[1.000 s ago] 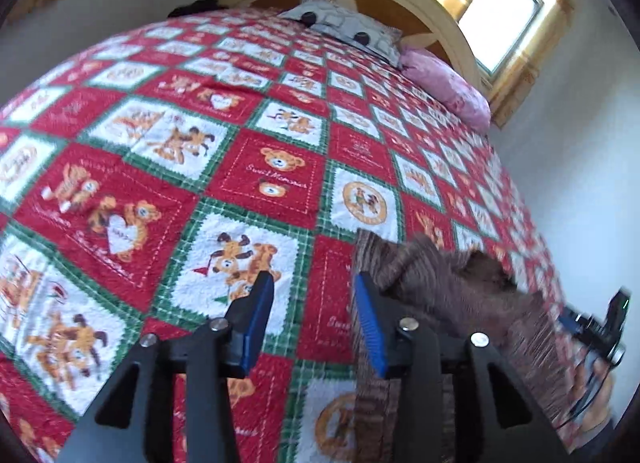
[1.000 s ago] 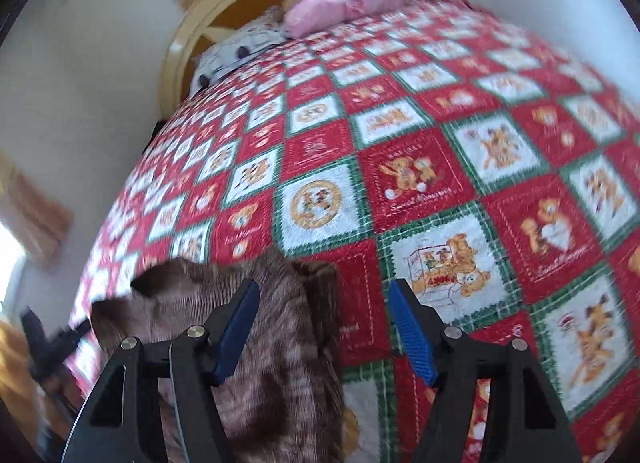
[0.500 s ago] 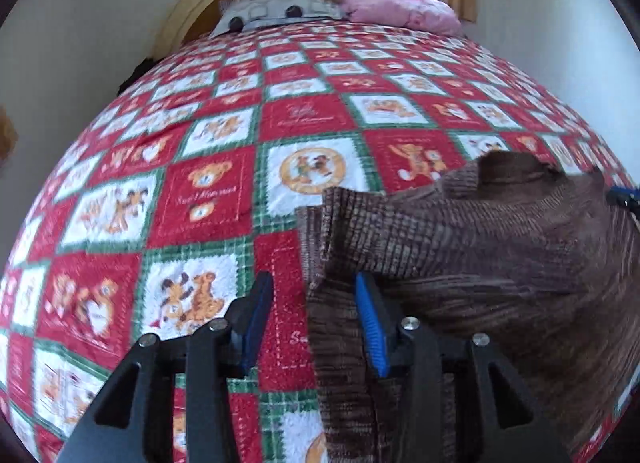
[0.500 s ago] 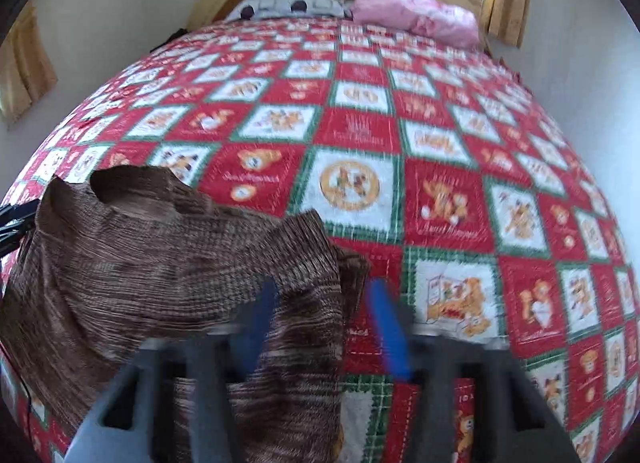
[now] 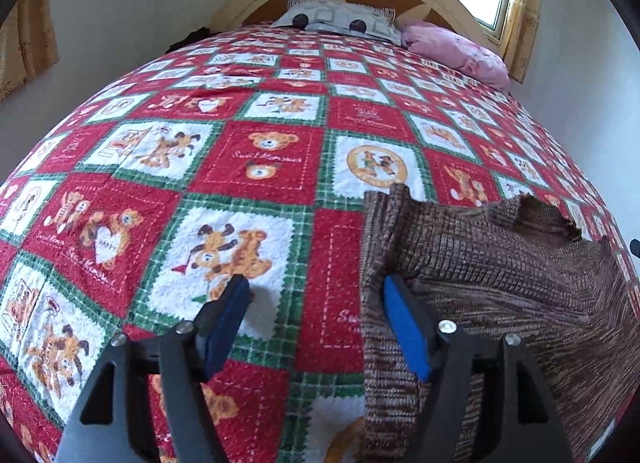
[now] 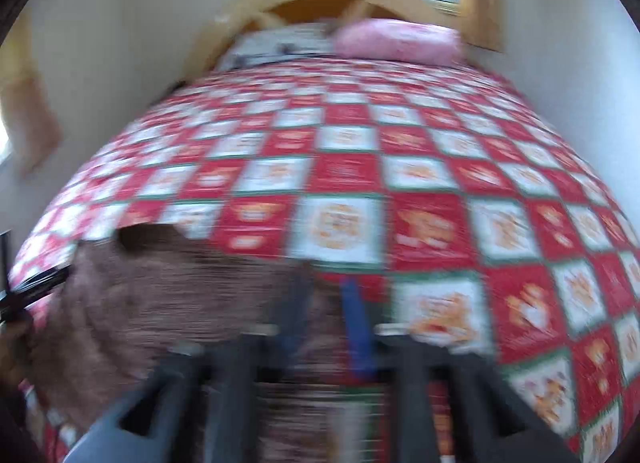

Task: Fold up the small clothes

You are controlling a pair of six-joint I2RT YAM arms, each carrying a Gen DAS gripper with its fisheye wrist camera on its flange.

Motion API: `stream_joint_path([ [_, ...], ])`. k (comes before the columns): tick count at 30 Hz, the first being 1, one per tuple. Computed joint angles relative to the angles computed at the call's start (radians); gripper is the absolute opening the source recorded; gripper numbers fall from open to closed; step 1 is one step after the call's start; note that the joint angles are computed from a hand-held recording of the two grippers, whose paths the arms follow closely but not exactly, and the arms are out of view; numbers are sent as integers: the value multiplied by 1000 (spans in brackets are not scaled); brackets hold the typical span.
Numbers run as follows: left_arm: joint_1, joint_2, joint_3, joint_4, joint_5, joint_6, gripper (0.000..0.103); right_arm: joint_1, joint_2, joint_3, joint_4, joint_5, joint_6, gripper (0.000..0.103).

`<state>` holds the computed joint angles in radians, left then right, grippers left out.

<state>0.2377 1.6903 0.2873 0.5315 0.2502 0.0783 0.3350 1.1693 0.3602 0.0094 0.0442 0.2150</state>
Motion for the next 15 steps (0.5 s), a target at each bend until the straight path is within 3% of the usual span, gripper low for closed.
stream_joint_path([
  [2, 10, 7, 2, -3, 19, 4, 73, 109, 67, 43, 8, -38, 13, 69],
  [5, 35, 8, -1, 1, 55, 10, 73, 240, 237, 139, 43, 2, 17, 69],
  [8, 93, 28, 2, 12, 142, 12, 72, 317, 400, 238, 63, -2, 25, 66],
  [10, 125, 48, 19, 1, 191, 8, 72, 351, 510, 314, 53, 20, 19, 49],
  [12, 138, 55, 20, 7, 216, 4, 72, 365, 578, 361, 42, 17, 19, 20],
  [13, 143, 61, 22, 11, 226, 3, 72, 376, 598, 382, 33, 32, 21, 10],
  [14, 143, 62, 22, 12, 228, 0, 72, 385, 606, 395, 29, 53, 24, 3],
  [15, 141, 63, 20, 19, 227, -4, 72, 386, 605, 400, 28, 58, 26, 3],
])
